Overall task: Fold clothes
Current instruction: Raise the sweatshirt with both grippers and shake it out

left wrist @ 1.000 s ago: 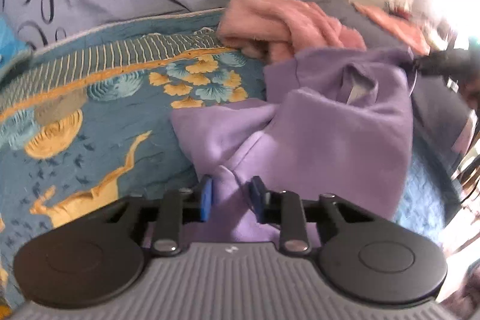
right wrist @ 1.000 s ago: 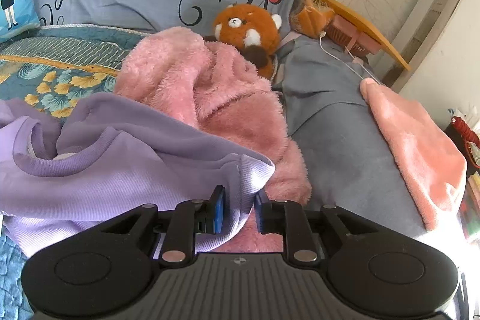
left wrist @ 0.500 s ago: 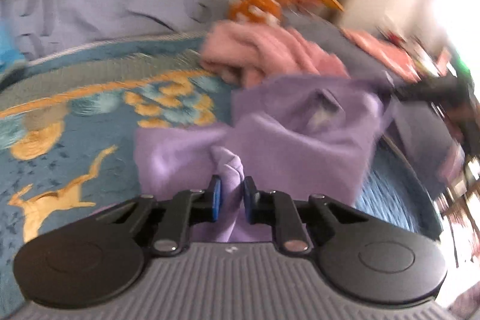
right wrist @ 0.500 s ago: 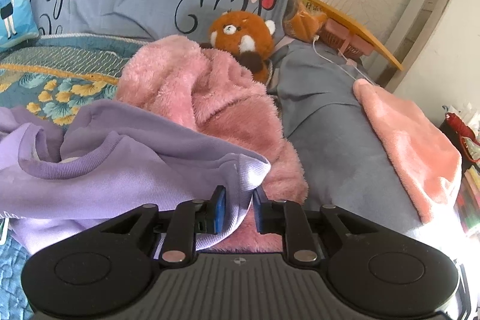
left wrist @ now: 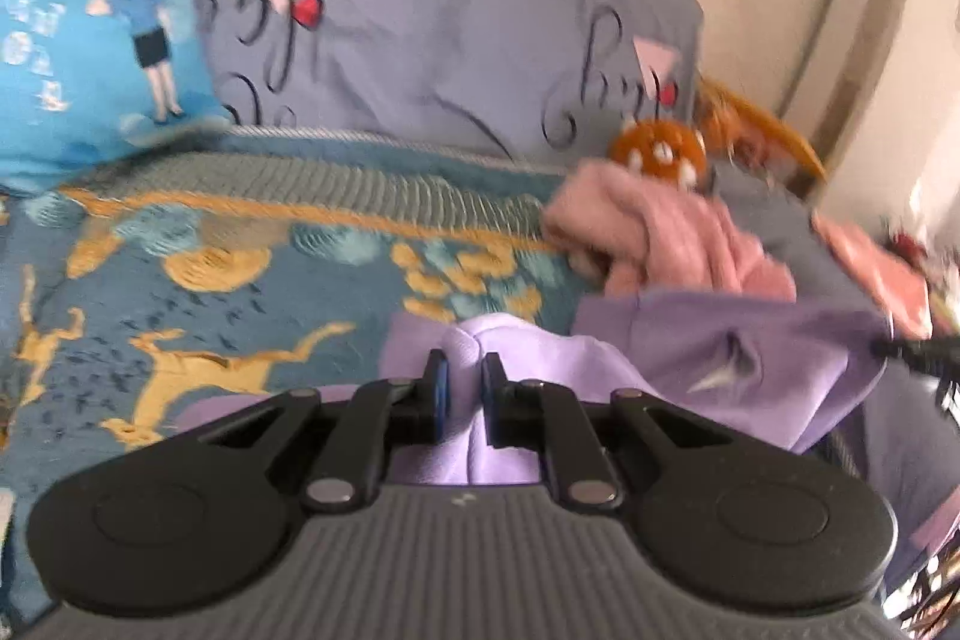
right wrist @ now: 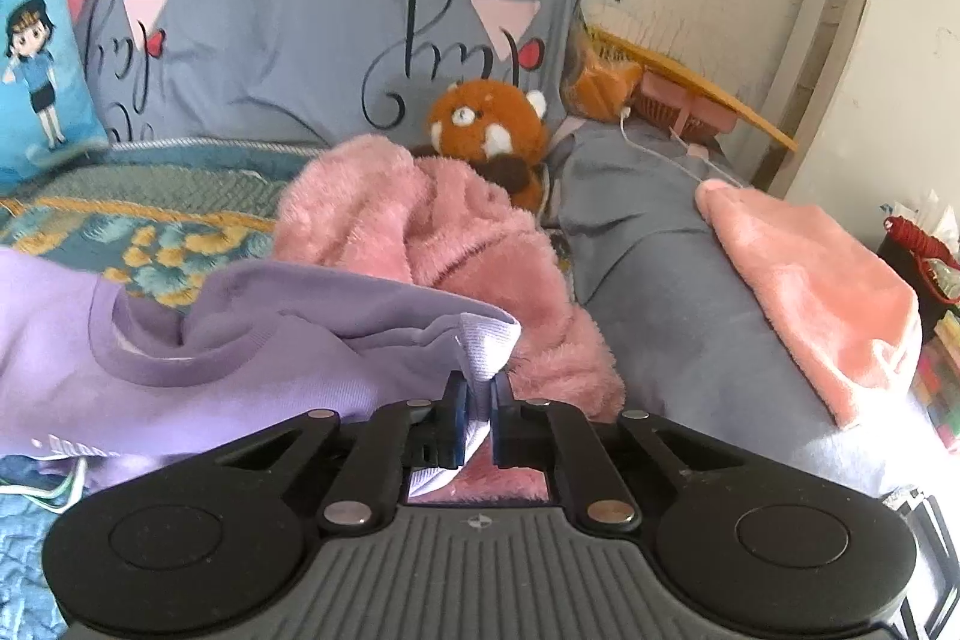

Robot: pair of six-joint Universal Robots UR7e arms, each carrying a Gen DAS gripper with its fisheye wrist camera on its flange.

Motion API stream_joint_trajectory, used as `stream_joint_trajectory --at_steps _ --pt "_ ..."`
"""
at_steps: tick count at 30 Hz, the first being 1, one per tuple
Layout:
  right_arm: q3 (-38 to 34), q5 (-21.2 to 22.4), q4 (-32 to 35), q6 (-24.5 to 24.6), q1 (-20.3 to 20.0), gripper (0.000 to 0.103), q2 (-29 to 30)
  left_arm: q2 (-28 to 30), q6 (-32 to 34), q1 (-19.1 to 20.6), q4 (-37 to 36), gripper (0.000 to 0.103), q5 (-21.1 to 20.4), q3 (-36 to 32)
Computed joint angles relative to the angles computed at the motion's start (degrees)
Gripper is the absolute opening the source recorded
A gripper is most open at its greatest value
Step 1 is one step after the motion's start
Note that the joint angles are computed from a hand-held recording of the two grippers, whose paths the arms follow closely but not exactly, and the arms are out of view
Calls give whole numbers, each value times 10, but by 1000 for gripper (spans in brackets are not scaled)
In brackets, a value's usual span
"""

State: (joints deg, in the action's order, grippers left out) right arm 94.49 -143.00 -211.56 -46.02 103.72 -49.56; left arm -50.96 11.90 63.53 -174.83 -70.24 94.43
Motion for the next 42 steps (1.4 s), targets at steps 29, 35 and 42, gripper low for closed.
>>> stream_joint_trajectory --at_steps 29,35,42 --pt "47 273 -98 6 148 5 -89 -225 192 -213 -276 12 254 28" --pt "7 258 -75 -1 125 5 -53 -204 189 -207 -220 12 302 -29" --pt "-162 238 27 14 52 4 64 -58 173 -115 -127 12 317 -173"
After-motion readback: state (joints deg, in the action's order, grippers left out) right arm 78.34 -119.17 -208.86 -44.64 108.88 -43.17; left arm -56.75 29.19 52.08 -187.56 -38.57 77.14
